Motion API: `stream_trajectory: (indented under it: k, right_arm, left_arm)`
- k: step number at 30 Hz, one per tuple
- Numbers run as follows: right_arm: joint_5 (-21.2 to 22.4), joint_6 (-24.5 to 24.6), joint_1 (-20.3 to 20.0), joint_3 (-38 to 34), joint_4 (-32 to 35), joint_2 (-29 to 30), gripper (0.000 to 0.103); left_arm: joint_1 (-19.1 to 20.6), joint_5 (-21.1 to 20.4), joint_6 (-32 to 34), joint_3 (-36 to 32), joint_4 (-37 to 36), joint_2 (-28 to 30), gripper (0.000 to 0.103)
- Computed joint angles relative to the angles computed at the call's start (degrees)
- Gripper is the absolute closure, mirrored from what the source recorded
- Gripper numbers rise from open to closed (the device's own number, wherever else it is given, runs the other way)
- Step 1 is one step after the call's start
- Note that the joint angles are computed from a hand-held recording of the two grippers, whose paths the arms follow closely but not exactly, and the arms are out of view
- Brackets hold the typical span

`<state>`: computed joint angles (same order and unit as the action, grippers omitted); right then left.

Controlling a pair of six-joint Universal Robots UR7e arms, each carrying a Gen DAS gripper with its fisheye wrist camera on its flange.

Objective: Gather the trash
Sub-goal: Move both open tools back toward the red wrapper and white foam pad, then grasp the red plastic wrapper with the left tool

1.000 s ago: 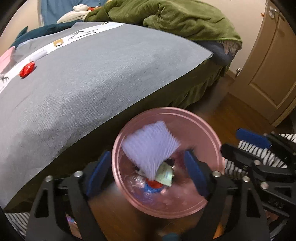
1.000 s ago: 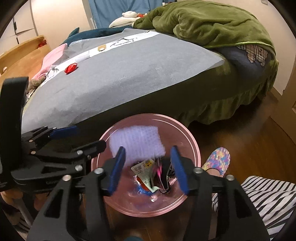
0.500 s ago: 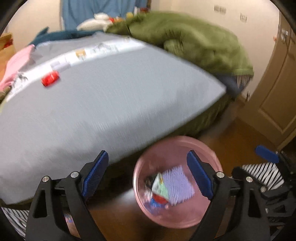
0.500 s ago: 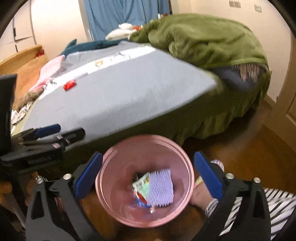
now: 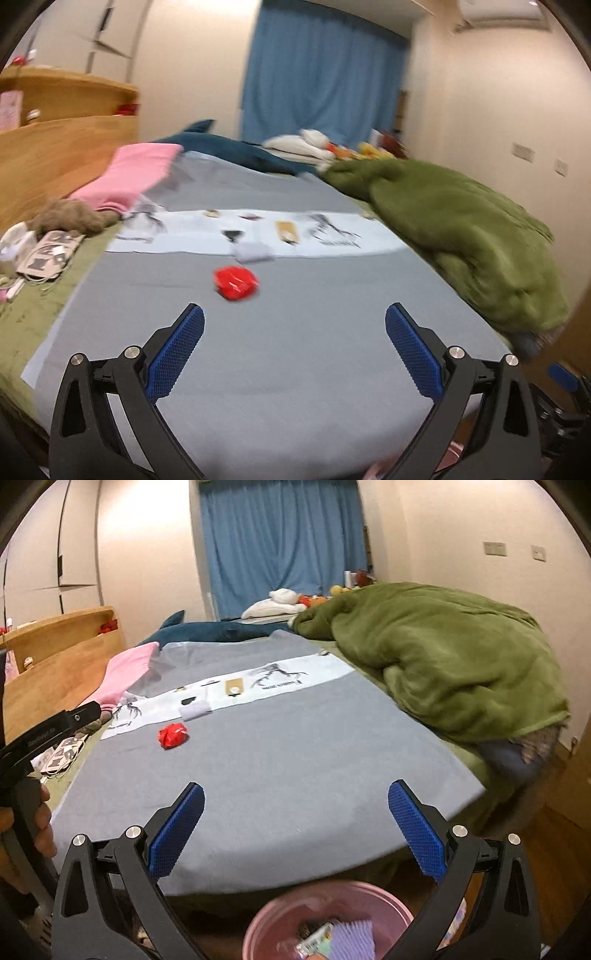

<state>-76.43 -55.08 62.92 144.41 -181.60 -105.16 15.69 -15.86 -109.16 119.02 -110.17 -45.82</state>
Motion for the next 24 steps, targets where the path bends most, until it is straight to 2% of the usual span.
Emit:
stream_trajectory:
  k: [2,5,7,8,13,20,22,24]
  right_arm:
    - [-1.85,1.30,2.78,-0.97,-2.24,3.71,0.005]
    - [-4.25,2.20,6.23,-2.57,-9.48,11.37,0.005]
    - [-7.02,2.81,8.76,-4.20,-14.30,17.12,0.005]
    - [-8.80,3.36,10.07,-5.80,-15.61,20.29,0.005]
    - [-13.21,7.77,13.88,-12.98,-16.33,30.10,0.005]
    - [-15.51,11.39,15.79,-21.50,-17.82,38.74,0.005]
    - [-15.74,13.34,15.76,-23.79,-16.47,40.08,0.005]
    - [-15.60,14.40,15.55,-25.35,-15.48,40.94,0.005]
  left_arm:
    - [2.36,1.49,-3.55,0.16,4.21,-1.15,0.008]
    - [6.46,4.72,-13.75,-2.32,17.72,-1.56,0.008]
    - [9.33,6.68,-13.32,-2.76,18.55,-1.66,0.008]
    - [11.25,7.82,-9.90,-2.91,15.37,-1.36,0.008]
    - [18.77,10.19,15.04,-2.64,-14.21,2.48,0.008]
    - [27.27,9.00,54.49,-9.40,-55.66,13.95,0.008]
    - [29.18,7.91,59.64,-11.60,-59.35,15.65,0.008]
    - [30.36,7.90,59.10,-12.95,-57.70,16.15,0.008]
